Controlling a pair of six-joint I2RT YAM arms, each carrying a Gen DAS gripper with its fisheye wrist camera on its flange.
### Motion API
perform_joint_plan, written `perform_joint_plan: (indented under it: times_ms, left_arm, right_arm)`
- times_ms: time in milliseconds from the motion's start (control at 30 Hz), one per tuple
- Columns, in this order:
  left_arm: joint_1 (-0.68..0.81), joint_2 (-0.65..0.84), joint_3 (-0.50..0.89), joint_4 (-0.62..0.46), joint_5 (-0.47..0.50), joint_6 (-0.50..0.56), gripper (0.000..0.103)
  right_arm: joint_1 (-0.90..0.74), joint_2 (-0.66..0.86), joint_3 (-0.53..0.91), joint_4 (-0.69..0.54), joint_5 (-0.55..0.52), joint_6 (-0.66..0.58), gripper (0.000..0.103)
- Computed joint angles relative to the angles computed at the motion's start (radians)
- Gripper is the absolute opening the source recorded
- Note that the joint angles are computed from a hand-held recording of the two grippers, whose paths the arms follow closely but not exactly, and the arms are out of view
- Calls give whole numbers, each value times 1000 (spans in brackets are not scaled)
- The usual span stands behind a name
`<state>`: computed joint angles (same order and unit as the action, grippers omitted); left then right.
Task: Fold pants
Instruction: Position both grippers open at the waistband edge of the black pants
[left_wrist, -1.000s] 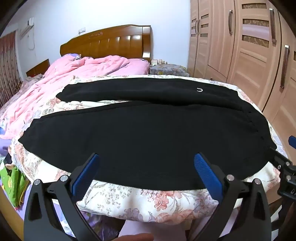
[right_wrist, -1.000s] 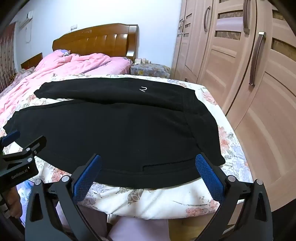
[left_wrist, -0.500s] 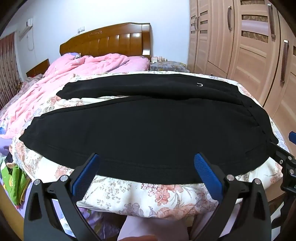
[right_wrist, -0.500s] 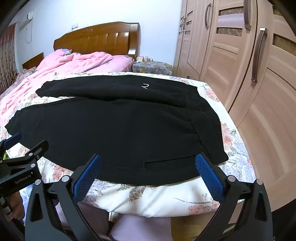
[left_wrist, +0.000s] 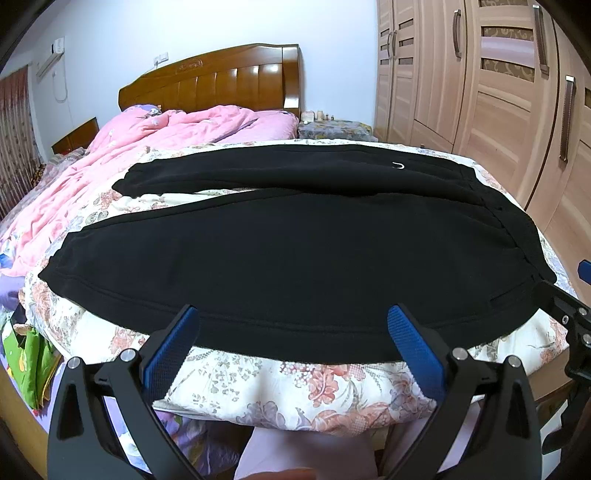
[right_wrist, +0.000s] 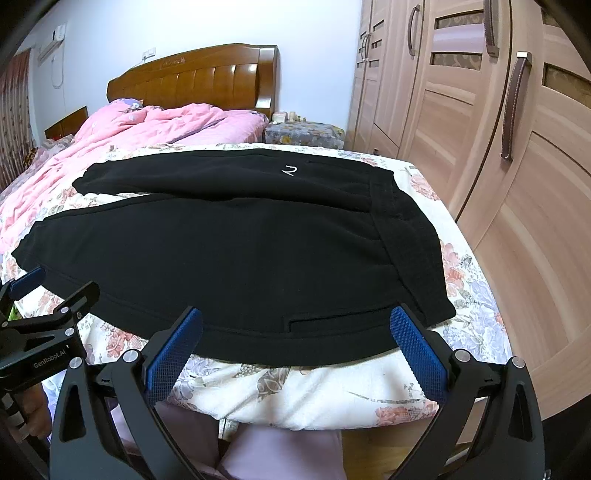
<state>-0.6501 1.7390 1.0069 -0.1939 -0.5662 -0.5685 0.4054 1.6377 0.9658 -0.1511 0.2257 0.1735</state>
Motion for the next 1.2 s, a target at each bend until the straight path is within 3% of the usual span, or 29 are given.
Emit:
perform_joint_plan:
  times_ms: [900, 1200]
  left_arm:
    - [26, -46, -46, -2, 18, -31, 102]
    - [30, -52, -43, 1, -11, 4, 102]
  right_arm:
    - [-8, -22, -23, 5, -29, 4, 99]
    - [-35, -8, -8, 49, -71, -59, 99]
